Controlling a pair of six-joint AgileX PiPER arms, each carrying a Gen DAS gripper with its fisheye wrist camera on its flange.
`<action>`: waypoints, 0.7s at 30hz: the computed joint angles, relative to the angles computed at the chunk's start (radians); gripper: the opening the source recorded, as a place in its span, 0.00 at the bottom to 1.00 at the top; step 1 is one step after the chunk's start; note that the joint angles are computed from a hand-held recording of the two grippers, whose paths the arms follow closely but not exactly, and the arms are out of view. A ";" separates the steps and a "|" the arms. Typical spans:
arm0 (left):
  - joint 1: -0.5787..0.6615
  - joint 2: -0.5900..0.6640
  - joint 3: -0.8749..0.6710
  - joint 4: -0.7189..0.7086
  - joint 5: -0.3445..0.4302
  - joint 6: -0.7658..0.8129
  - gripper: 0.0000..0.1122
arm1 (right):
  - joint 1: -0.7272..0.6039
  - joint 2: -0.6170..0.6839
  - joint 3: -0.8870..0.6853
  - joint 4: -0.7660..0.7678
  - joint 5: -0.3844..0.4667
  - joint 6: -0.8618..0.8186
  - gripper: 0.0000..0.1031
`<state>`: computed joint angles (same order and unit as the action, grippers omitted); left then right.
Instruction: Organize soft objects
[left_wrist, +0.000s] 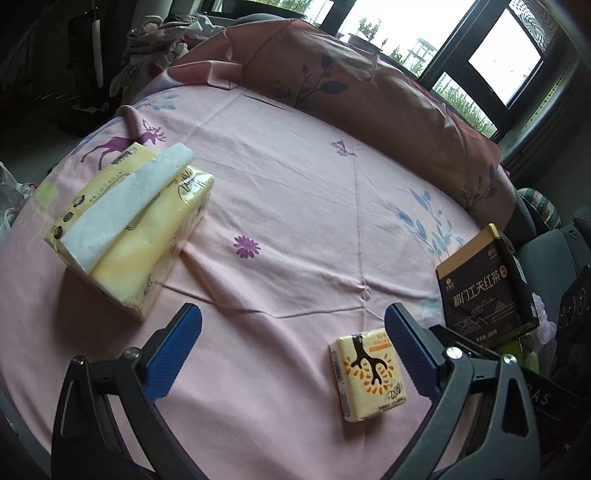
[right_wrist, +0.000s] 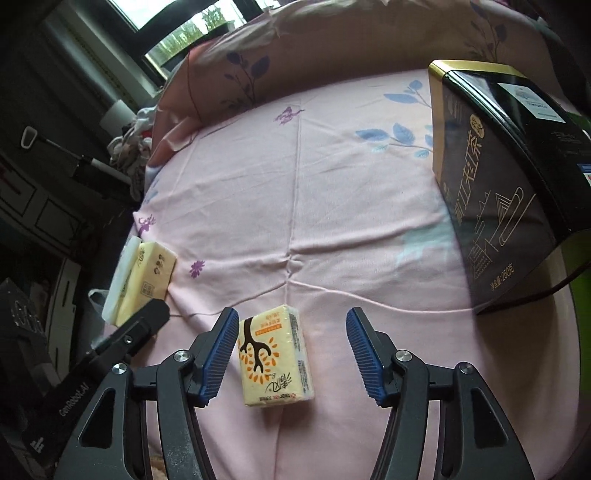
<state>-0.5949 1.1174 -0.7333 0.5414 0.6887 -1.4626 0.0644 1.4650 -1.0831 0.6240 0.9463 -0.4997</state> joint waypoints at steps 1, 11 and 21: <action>0.009 0.003 0.001 -0.044 -0.024 0.044 0.85 | -0.013 0.001 0.001 0.018 0.014 -0.013 0.60; 0.014 0.072 0.025 -0.400 -0.191 0.370 0.67 | -0.098 0.029 0.016 0.140 0.106 -0.118 0.60; -0.021 0.174 0.003 -0.407 -0.224 0.343 0.51 | -0.021 0.139 0.013 0.117 0.080 -0.084 0.46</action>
